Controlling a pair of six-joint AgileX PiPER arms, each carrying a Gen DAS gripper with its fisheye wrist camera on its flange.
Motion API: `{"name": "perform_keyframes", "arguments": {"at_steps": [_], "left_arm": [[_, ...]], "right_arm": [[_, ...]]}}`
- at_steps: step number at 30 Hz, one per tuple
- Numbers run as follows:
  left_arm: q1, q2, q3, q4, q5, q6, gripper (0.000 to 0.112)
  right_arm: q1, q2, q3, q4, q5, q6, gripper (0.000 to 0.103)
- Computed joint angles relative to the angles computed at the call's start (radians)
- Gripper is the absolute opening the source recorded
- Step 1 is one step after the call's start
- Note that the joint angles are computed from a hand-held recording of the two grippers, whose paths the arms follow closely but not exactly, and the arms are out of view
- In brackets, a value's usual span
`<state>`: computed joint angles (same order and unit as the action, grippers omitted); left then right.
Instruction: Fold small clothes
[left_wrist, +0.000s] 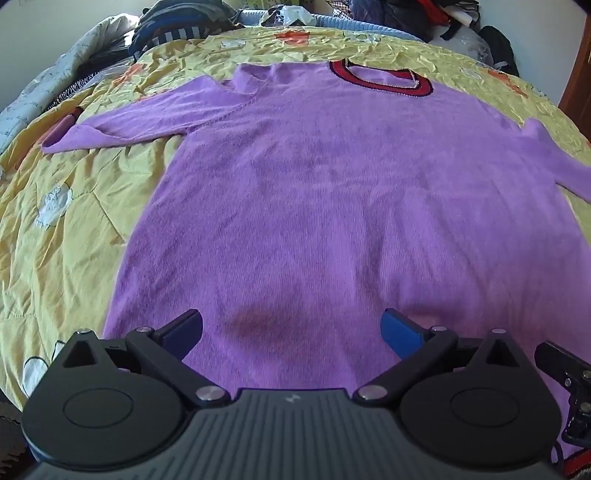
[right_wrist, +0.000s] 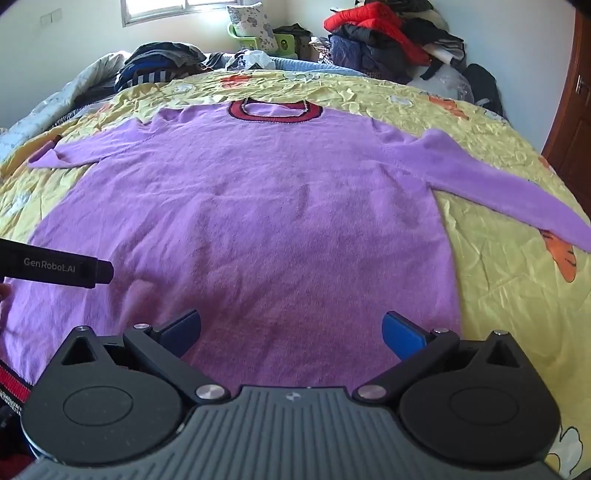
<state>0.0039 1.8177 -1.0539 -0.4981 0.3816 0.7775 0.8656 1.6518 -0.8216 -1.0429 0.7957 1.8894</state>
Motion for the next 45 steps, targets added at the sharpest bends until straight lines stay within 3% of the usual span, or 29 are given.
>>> {"name": "perform_keyframes", "arguments": {"at_steps": [17,36,45], "left_arm": [[0.011,-0.080,0.095,-0.131,-0.029,0.184,0.103],[-0.001,-0.064,0.083,-0.078,-0.024,0.127,0.103],[-0.005,-0.066,0.087,-0.074,-0.030,0.123,0.103]], "right_arm": [[0.038,-0.040,0.033,-0.014,0.026,0.058,0.103],[0.024,-0.071,0.068,-0.041,-0.015,0.128,0.103],[0.047,-0.086,0.084,-0.085,0.019,0.186,0.103]]}}
